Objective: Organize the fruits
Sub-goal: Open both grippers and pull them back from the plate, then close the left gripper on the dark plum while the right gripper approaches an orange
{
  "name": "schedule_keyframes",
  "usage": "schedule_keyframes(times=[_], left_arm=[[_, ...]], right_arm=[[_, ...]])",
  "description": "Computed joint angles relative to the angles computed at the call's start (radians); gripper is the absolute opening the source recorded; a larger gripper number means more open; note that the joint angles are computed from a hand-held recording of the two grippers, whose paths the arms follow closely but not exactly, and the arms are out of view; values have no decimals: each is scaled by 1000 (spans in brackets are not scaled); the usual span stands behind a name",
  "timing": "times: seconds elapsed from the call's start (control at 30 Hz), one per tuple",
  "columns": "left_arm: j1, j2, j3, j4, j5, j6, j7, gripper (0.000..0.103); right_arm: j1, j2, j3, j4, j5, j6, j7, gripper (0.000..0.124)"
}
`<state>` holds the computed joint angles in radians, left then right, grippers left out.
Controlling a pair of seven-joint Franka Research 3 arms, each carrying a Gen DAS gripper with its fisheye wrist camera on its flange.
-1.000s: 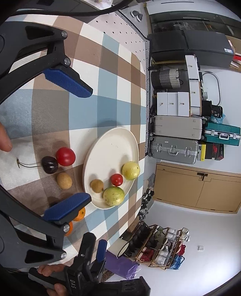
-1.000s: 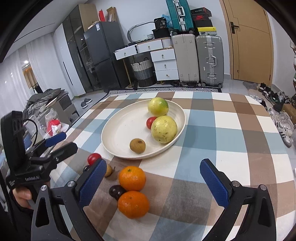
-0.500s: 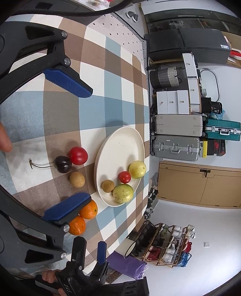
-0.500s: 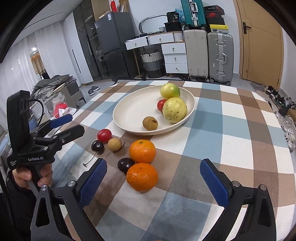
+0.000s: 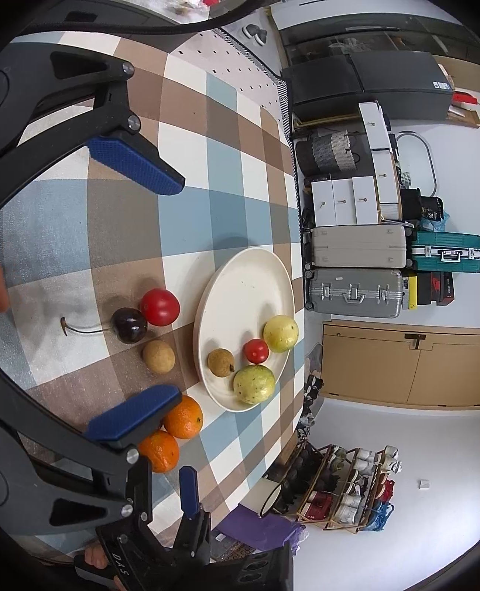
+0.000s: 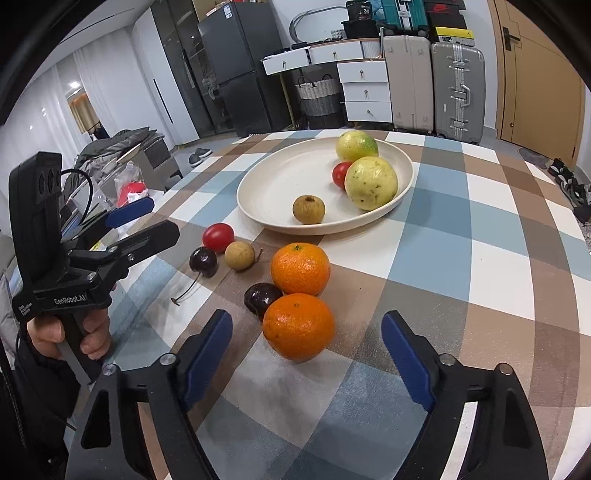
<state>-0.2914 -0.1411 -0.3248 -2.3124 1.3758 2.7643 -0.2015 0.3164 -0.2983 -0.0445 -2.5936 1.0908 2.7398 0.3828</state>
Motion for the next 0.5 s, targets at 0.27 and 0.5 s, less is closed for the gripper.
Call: schedule_keyframes(times=[0.27,0.5], left_arm=[[0,20,6,10,-32,26,45,102],[3,32,18,11,-67,53,73,102]], right_arm=[[0,11,7,1,-28,-7,2,77],[1,20,15,-1,-54,-3,17,70]])
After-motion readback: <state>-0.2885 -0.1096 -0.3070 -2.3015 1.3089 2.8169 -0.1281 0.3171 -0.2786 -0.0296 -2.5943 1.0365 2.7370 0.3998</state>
